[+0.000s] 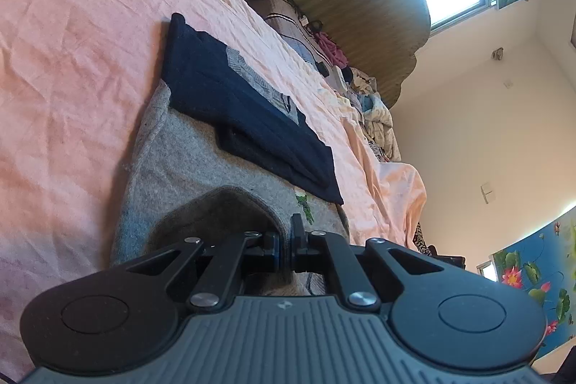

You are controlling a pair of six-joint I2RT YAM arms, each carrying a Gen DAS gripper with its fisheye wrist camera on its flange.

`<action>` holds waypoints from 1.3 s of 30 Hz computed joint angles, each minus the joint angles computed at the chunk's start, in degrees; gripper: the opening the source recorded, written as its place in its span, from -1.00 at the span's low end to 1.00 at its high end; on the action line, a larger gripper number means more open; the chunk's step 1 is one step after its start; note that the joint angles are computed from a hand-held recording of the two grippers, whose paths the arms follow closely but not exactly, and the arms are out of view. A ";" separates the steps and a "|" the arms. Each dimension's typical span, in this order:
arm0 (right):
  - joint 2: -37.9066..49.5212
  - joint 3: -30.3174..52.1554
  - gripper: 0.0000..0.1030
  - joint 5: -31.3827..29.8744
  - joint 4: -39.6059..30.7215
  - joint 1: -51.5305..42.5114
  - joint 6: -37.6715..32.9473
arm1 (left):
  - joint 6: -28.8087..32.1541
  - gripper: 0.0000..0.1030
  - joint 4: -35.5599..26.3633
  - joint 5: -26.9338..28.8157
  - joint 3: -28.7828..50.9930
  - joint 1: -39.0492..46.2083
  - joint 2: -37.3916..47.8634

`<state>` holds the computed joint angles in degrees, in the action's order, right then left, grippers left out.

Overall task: Fold small clothes
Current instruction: 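Lift the hem with both grippers and fold it toward the collar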

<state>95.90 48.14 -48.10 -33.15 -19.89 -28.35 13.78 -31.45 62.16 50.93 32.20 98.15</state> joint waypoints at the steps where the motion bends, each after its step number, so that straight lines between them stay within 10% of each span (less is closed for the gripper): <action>1: 0.10 0.44 0.24 3.26 1.98 2.31 -0.06 | 0.40 -0.90 -0.39 0.38 -0.19 0.24 -0.38; 6: 3.36 3.92 -0.01 9.49 1.51 9.55 -4.82 | 1.61 -0.90 -1.25 1.18 -1.24 0.98 -1.19; 8: 3.21 4.88 -0.78 12.22 -0.36 11.38 -7.03 | 1.53 -0.90 -1.20 0.96 -1.43 1.06 -0.93; 18: -0.52 10.21 -0.80 0.18 -5.89 2.08 -7.42 | -3.84 -0.90 3.72 1.23 1.30 -0.78 -1.21; 24: 9.95 21.38 -0.80 -4.62 13.29 -2.01 17.30 | -20.00 -0.90 19.70 -1.88 13.11 -6.75 6.48; 29: 27.73 37.32 -0.80 3.04 24.10 0.89 36.07 | -28.69 -0.90 25.75 -13.45 30.77 -13.07 21.57; 34: 40.65 49.63 -0.80 11.65 23.56 5.91 40.61 | -28.10 -0.90 16.04 -26.88 52.75 -18.89 39.14; 39: 42.76 48.87 -0.79 16.02 28.43 8.00 42.41 | -31.54 -0.90 20.42 -31.74 55.97 -20.44 42.69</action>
<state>138.66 97.00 -32.08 -4.72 -11.89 14.06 -17.75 -11.03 30.43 106.91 11.76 140.83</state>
